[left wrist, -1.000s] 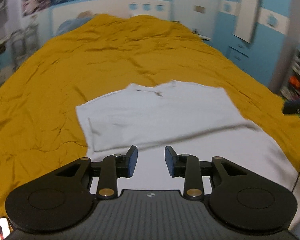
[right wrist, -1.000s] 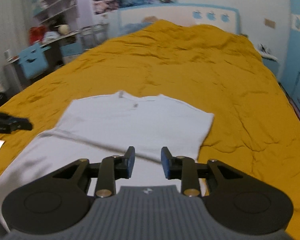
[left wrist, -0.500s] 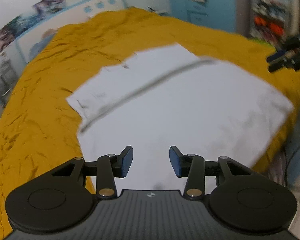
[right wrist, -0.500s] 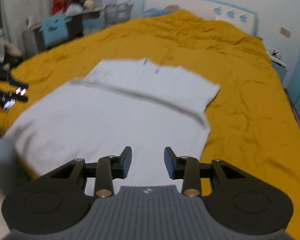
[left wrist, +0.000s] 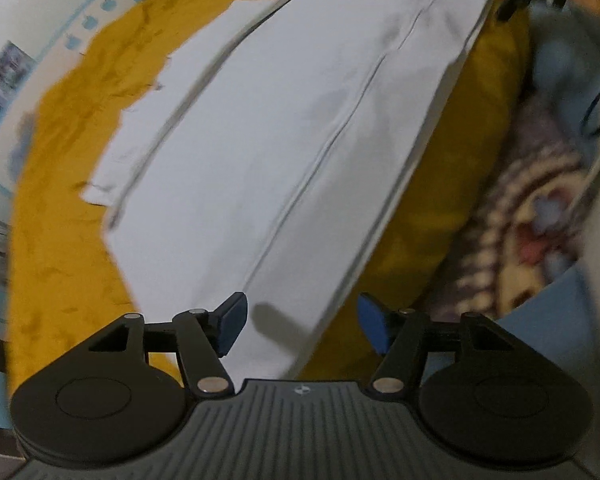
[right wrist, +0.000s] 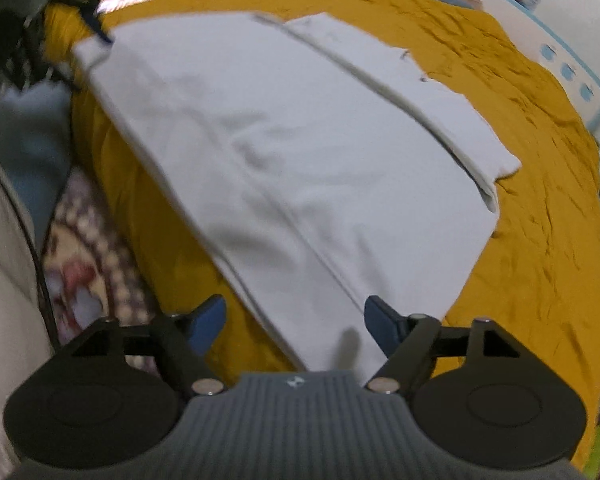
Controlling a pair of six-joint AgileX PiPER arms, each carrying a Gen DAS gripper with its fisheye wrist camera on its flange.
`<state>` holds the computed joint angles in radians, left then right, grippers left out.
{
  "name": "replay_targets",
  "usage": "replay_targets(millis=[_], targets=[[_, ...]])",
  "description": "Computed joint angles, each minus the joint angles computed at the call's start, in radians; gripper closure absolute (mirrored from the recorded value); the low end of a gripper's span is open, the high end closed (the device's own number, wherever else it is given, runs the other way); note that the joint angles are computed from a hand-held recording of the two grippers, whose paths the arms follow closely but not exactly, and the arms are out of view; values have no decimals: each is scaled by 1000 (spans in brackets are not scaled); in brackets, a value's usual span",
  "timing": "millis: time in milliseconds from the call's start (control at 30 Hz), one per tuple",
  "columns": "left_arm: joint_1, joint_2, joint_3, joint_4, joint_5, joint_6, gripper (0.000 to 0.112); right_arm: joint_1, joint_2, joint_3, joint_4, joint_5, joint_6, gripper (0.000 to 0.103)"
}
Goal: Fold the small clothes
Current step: 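Grasp the sweatshirt hem with both grippers, then lift the hem with both grippers and fold it toward the collar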
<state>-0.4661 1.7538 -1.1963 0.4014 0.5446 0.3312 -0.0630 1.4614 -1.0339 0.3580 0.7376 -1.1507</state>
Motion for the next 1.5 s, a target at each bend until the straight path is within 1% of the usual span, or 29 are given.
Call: replay_targets(millis=[67, 167, 200, 300, 333, 367, 400, 433, 500, 533, 567, 600, 633, 667, 700, 733, 800, 833, 867, 933, 1000, 1067, 1167, 1200, 1233, 1333, 1400, 1433, 1500], targets=[[-21, -2, 40, 150, -29, -121, 38, 10, 17, -6, -26, -12, -11, 31], [-36, -5, 86, 289, -69, -219, 36, 23, 19, 19, -52, -40, -49, 30], [-39, -2, 94, 331, -74, -246, 34, 31, 19, 30, -69, -59, -60, 29], [-59, 32, 107, 516, -60, -419, 34, 52, 24, 58, -120, -102, -68, 29], [-58, 39, 108, 538, -65, -444, 34, 56, 28, 64, -130, -112, -75, 29], [-53, 41, 108, 538, -74, -452, 34, 58, 34, 69, -144, -125, -72, 29], [-50, 41, 103, 521, -76, -443, 36, 58, 40, 79, -158, -145, -77, 29], [-46, 40, 98, 502, -77, -430, 39, 58, 40, 79, -158, -145, -77, 29], [-34, 32, 88, 435, -82, -378, 53, 54, 42, 84, -158, -158, -93, 35], [-28, 28, 80, 396, -82, -349, 57, 54, 43, 84, -159, -163, -96, 38], [-18, 21, 71, 342, -84, -307, 66, 54, 42, 87, -168, -174, -93, 45], [-12, 14, 66, 298, -85, -278, 80, 56, 44, 91, -186, -191, -83, 50], [-3, 6, 57, 235, -87, -233, 90, 56, 44, 91, -186, -191, -83, 53], [4, 4, 47, 193, -85, -206, 97, 53, 44, 89, -186, -192, -89, 60], [6, -5, 46, 184, -87, -213, 101, 55, 43, 90, -195, -196, -83, 67], [6, -15, 50, 179, -92, -220, 102, 52, 39, 94, -190, -198, -98, 70], [15, -36, 49, 140, -96, -213, 103, 46, 19, 98, -170, -184, -135, 90], [21, -45, 43, 115, -94, -208, 103, 42, 12, 102, -163, -182, -147, 95], [26, -54, 35, 85, -90, -197, 104, 38, -2, 105, -157, -178, -161, 103], [34, -70, 15, 45, -85, -190, 104, 24, -51, 103, -121, -161, -192, 103], [37, -81, -11, 37, -79, -204, 105, 18, -67, 97, -106, -155, -198, 103], [42, -84, -48, 27, -68, -212, 105, -3, -102, 56, -56, -132, -228, 103], [51, -81, -107, 34, -66, -240, 105, -14, -115, 9, -32, -124, -223, 103], [49, -77, -128, 57, -67, -265, 105, -14, -120, -33, -25, -135, -202, 103], [48, -71, -150, 81, -70, -288, 105, -16, -119, -35, -22, -131, -205, 103], [43, -31, -248, 168, -65, -360, 105, -5, -93, -138, -35, -165, -138, 103], [45, 18, -342, 209, -53, -386, 105, 10, -39, -248, -54, -201, -63, 103], [49, 47, -398, 218, -46, -385, 105, 16, -26, -273, -89, -188, -55, 103], [59, 107, -509, 209, -32, -351, 105, 30, 26, -358, -119, -216, -8, 103]])
